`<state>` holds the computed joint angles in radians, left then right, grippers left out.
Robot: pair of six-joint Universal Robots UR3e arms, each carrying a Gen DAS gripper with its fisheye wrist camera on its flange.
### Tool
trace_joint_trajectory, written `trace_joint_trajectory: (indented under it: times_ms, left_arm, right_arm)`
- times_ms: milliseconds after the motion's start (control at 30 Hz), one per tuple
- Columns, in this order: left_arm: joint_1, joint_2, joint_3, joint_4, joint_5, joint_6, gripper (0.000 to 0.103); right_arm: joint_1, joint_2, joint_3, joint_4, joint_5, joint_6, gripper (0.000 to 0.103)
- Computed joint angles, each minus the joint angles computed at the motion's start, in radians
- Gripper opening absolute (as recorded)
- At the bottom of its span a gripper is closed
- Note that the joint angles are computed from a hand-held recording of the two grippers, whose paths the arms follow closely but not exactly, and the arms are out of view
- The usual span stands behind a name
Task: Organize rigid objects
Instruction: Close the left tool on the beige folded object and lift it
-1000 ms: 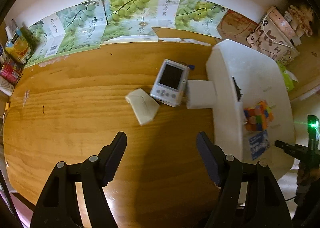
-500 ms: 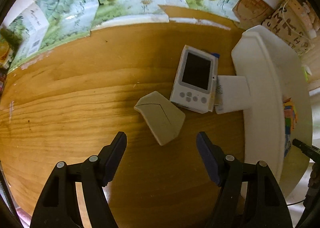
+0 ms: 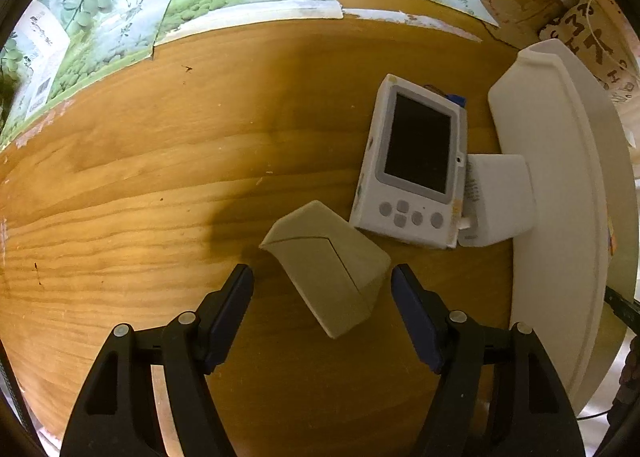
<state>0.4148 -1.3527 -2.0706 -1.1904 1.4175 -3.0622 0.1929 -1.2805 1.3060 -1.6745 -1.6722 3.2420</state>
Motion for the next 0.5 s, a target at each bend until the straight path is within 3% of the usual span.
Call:
trace_joint_trajectory:
  times_ms: [233,300,500]
  left_arm:
    - [-0.018,-0.045,0.036,0.020,-0.003,-0.005,0.067]
    - [-0.014,-0.055,0.055,0.004,-0.012,-0.004,0.058]
    - [-0.015,-0.046,0.077,-0.046,-0.021,-0.029,0.058]
  right_arm:
    - [0.005,0.033,-0.040,0.020,-0.006,0.007,0.015]
    - [0.005,0.041,-0.046,0.021,-0.006,0.006,0.015]
    - [0.014,0.056,-0.061,0.025,-0.016,-0.003,0.015]
